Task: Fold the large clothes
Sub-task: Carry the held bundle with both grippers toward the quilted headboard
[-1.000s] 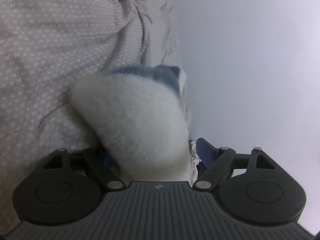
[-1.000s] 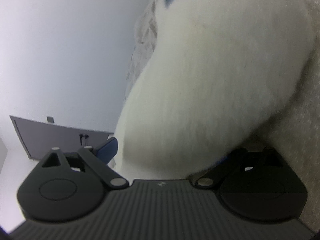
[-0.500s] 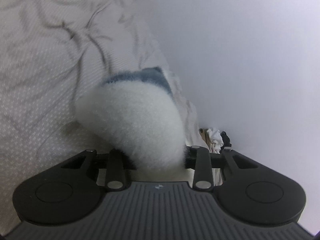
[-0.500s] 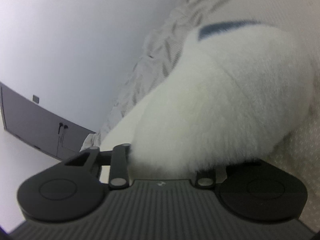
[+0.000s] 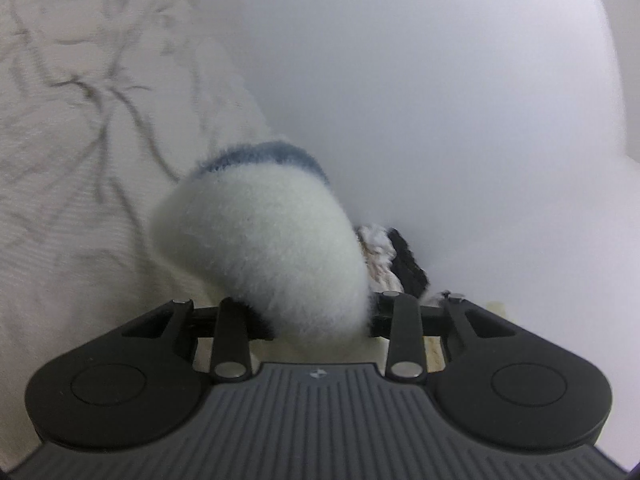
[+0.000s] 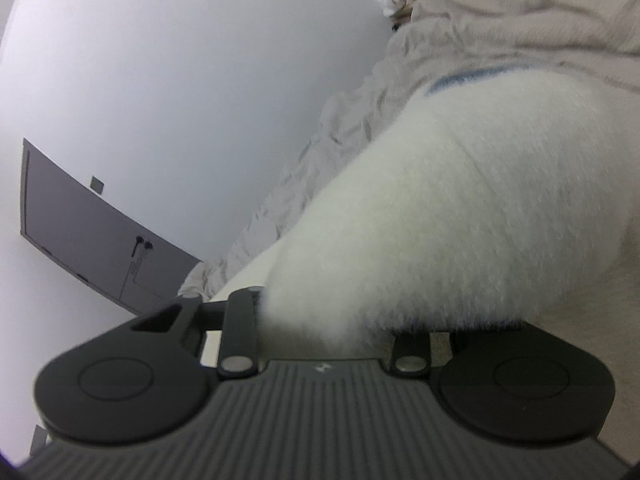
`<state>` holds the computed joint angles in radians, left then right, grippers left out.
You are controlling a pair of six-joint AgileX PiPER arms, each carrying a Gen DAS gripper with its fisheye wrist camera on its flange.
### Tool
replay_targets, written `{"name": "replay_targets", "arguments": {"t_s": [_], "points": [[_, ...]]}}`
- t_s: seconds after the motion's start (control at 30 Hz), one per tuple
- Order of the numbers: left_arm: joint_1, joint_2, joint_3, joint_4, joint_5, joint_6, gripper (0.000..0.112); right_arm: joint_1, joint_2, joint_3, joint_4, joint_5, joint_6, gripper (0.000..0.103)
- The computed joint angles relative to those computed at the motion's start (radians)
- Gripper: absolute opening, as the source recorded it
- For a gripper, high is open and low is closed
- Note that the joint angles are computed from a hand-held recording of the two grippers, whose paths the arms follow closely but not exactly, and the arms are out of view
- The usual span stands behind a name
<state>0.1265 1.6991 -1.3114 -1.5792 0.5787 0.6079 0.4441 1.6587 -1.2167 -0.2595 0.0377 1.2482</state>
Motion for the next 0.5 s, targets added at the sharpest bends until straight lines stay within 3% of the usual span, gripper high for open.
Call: {"name": "replay_targets", "arguments": {"t_s": [0.07, 0.13, 0.27, 0.43, 0.5], "points": [[-0.005, -0.004, -0.05, 0.06, 0.055, -0.056, 0.039, -0.003, -0.069, 0.035, -0.084, 0.022, 0.08, 0.04], [-0.04, 0.004, -0.112, 0.114, 0.064, -0.103, 0.039, -0.021, -0.137, 0.063, -0.015, 0.043, 0.0, 0.04], [-0.157, 0.065, -0.299, 0.27, 0.034, -0.271, 0.039, -0.113, -0.244, 0.091, 0.363, 0.099, -0.4, 0.04], [-0.359, 0.292, -0.758, 0.664, 0.023, -0.723, 0.039, -0.334, -0.349, 0.073, 0.773, 0.233, -0.866, 0.04], [-0.421, 0.412, -0.958, 0.722, 0.043, -0.812, 0.039, -0.441, -0.382, 0.06, 0.868, 0.295, -0.99, 0.04]]}}
